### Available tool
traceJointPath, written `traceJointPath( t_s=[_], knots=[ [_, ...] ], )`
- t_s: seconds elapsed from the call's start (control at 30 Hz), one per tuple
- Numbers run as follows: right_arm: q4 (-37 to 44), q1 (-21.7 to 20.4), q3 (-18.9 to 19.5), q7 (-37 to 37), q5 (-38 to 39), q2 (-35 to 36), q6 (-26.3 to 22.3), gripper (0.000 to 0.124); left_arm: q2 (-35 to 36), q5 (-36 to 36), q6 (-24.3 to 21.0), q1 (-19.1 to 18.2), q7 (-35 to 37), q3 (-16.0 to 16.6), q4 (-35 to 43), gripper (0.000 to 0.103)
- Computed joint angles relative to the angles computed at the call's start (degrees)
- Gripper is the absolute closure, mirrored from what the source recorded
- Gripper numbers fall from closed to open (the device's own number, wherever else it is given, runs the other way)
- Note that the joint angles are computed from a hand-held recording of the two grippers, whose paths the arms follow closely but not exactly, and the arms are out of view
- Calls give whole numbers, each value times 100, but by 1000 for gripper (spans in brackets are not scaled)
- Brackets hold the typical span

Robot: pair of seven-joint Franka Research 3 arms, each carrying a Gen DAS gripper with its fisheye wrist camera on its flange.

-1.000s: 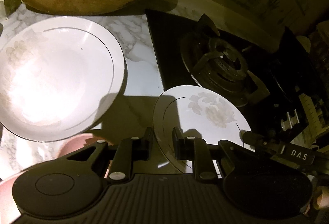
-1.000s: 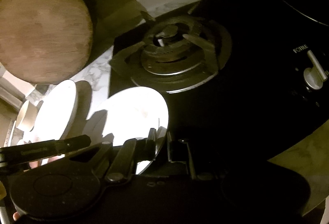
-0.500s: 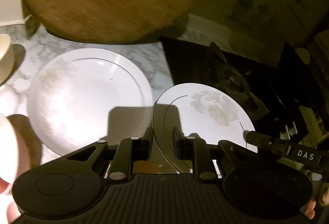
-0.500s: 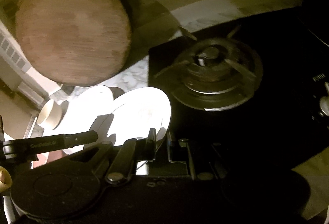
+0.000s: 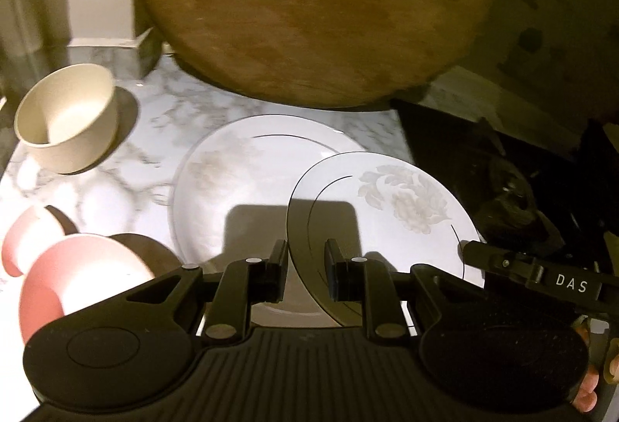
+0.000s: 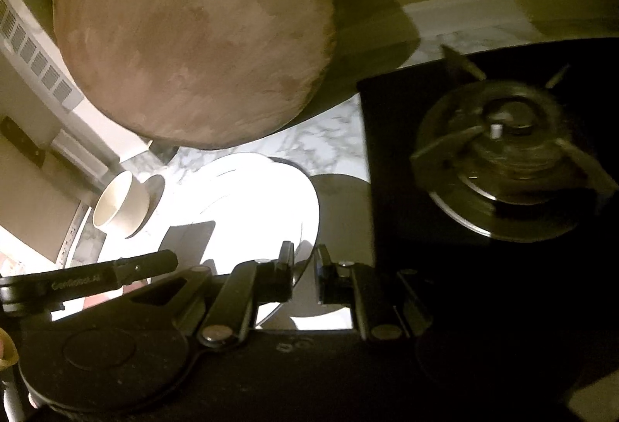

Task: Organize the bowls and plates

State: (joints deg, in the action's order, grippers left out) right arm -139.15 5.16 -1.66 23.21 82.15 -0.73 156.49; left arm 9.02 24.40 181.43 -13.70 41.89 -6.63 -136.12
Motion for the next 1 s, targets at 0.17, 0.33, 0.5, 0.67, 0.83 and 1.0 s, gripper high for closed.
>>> traceJointPath(
  t_s=[0.17,0.33,0.5,0.67,0.83,1.0],
  knots=[
    [276,139,154,95,-66,310,139,114,75,-102,-151,171,76,-23,13,84],
    [529,214,284,259,-172,604,267,114,222,-240,-334,355,277,-129,146,84],
    [756,258,401,475,-309,894,425,114,404,-421,-524,463,452,-200,298,84],
    [877,234,490,629,-421,1059,489,114,466,-536,-580,509,588,-237,350,84],
    [947,191,532,728,-516,1156,498,114,503,-685,-644,570,738,-326,393,84],
    [1004,146,580,808,-554,1247,519,115,532,-862,-672,644,878,-408,420,84]
  ],
)
